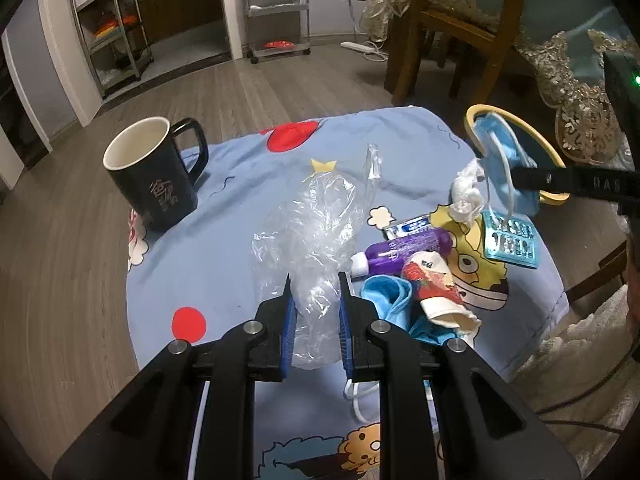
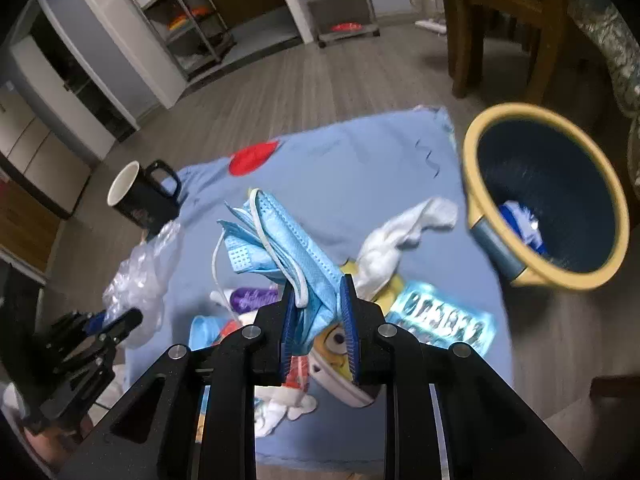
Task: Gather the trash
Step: 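Lift the plastic bag and face mask and carry both over the wastebasket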
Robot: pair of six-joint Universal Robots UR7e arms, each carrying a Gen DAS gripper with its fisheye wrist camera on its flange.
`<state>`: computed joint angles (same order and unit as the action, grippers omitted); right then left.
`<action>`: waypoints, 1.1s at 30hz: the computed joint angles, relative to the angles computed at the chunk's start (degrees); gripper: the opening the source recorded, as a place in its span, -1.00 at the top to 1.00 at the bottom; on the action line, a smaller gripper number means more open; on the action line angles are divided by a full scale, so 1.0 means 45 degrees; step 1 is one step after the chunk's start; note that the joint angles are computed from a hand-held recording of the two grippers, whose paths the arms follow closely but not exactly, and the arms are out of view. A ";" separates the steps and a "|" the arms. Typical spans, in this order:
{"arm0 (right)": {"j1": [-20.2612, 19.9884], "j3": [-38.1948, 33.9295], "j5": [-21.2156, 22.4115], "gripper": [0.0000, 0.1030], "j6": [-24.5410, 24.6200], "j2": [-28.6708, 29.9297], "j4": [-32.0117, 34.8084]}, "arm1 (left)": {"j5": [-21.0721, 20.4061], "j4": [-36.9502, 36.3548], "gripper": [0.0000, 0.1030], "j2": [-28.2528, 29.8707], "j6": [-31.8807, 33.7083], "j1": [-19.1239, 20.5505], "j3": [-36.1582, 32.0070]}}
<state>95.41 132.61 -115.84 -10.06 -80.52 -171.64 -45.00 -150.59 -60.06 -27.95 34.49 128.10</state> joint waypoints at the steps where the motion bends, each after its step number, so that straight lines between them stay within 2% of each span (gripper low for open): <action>1: 0.0036 -0.0064 -0.0111 0.55 -0.0067 0.0035 -0.0105 | -0.0038 -0.0048 0.66 0.0012 0.0023 -0.0003 -0.0021; 9: 0.0136 -0.0384 -0.0594 0.55 -0.0604 -0.0429 -0.0605 | -0.0319 0.0015 0.66 0.0284 0.0123 -0.0174 -0.0490; 14: 0.0058 -0.0622 -0.1121 0.55 -0.1240 -0.0864 -0.0804 | -0.0248 0.0081 0.66 0.0761 0.0726 -0.0309 -0.1167; 21: -0.1094 -0.1049 -0.0506 0.55 -0.1238 -0.1875 -0.0505 | -0.0726 -0.0383 0.66 0.1768 0.1696 -0.0494 -0.2476; 28: -0.1902 -0.1581 -0.0923 0.55 -0.1721 -0.1922 -0.0492 | -0.1341 -0.0491 0.66 0.2878 0.2914 -0.0896 -0.3521; 33: -0.3025 -0.1838 -0.0420 0.55 -0.0761 -0.2165 0.0351 | -0.1767 -0.0532 0.66 0.3665 0.3364 -0.0998 -0.4105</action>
